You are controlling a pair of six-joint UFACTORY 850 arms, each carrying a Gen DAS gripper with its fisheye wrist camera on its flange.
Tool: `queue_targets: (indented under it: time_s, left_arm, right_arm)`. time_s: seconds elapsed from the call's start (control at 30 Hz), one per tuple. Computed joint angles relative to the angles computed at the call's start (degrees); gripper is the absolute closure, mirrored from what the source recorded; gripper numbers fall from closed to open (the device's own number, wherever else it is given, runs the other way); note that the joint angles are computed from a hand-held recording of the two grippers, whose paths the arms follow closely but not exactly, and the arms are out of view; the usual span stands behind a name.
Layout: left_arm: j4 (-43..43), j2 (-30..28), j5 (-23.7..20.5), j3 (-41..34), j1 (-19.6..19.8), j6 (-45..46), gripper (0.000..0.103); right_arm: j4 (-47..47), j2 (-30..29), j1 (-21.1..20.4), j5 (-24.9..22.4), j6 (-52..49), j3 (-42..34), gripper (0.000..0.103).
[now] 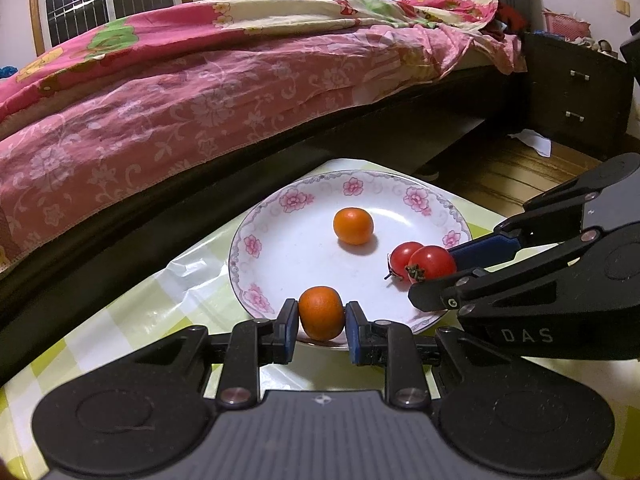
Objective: Organize fruits
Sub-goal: 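Carry both held tomatoes over the white bowl with left and right tools, then open left tool over the bowl while right tool releases its red tomato into it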
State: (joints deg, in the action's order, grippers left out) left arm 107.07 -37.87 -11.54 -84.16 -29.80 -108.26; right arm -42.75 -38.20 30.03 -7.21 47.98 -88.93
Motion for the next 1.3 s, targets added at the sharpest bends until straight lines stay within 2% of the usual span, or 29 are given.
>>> queue_targets:
  time_s: [0.63,0.97,1.17,1.3]
  left_arm:
    - [-4.3,-1.06,-0.56,-1.39,-0.05,4.5,0.07]
    - [-3.81,-0.75,-1.12,-1.06,-0.06,3.98,0.069]
    - [-3.3,0.25,-1.66,-0.26,0.05,3.45,0.068]
    - [-3.12,1.09,-2.1,0.33,-0.11,3.67,0.068]
  right_arm:
    - [-1.47,-0.73,0.02,-0.72,0.41,-0.96,0.075]
    - [-1.34,-0.65,0.07,-0.9,0.26,-0.99,0.074]
    - [-1.57,-0.45,0.22,-0.66,0.46,-0.88,0.071]
    - [-5.0,0.06,0.43,-0.04,3.95,-0.33,0.07]
